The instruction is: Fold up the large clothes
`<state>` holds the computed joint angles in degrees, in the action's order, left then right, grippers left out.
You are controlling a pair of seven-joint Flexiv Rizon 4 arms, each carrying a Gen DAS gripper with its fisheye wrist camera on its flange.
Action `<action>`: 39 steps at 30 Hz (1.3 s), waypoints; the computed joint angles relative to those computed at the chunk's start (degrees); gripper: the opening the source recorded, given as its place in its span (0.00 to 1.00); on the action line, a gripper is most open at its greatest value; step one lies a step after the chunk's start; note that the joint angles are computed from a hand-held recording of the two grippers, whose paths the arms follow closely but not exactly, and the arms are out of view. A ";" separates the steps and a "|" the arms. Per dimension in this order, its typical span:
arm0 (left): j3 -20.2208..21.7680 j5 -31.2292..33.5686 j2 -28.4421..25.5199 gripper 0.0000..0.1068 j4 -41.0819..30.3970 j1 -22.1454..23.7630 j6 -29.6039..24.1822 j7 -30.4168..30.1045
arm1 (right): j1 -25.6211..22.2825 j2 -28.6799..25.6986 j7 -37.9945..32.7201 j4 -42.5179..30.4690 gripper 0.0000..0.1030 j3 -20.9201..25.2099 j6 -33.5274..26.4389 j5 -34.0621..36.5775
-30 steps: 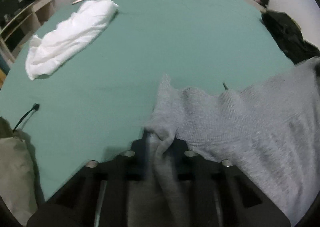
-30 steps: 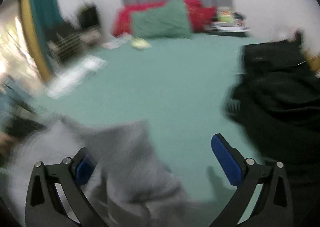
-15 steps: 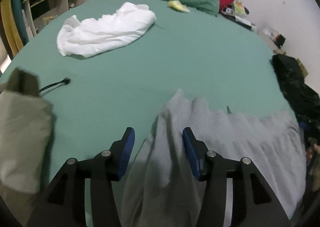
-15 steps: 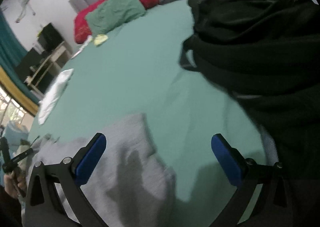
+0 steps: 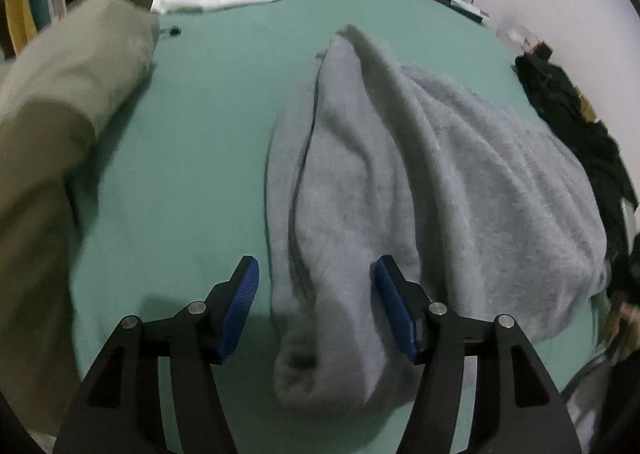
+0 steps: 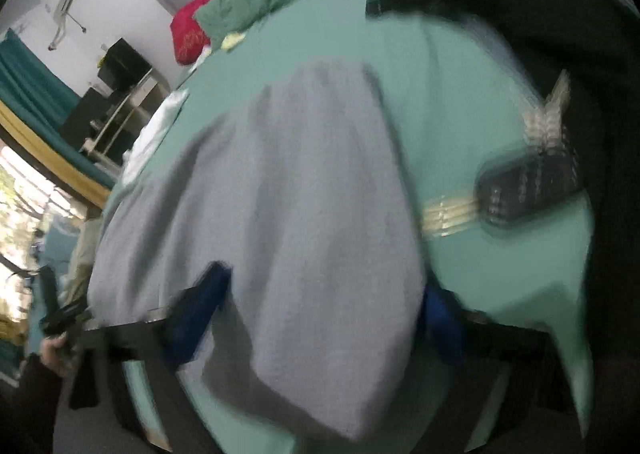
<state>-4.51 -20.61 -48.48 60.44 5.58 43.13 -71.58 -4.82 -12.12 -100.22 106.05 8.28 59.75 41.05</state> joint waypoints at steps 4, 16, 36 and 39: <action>-2.18 -2.56 1.18 0.23 3.28 1.22 2.26 2.69 | -1.75 0.26 -4.06 -0.33 0.28 1.37 -0.73 8.47; -3.24 -11.96 15.31 0.13 21.49 3.09 9.68 2.87 | 0.50 10.90 -7.32 7.36 0.19 -1.66 2.54 16.27; -0.91 -0.79 18.67 0.50 24.63 -3.02 25.38 -3.35 | 5.65 9.69 9.69 13.99 0.78 -3.02 17.05 -3.86; -4.96 -4.50 16.64 0.50 21.67 -3.03 20.09 0.34 | 4.91 9.15 8.12 12.66 0.78 -2.97 14.85 -1.55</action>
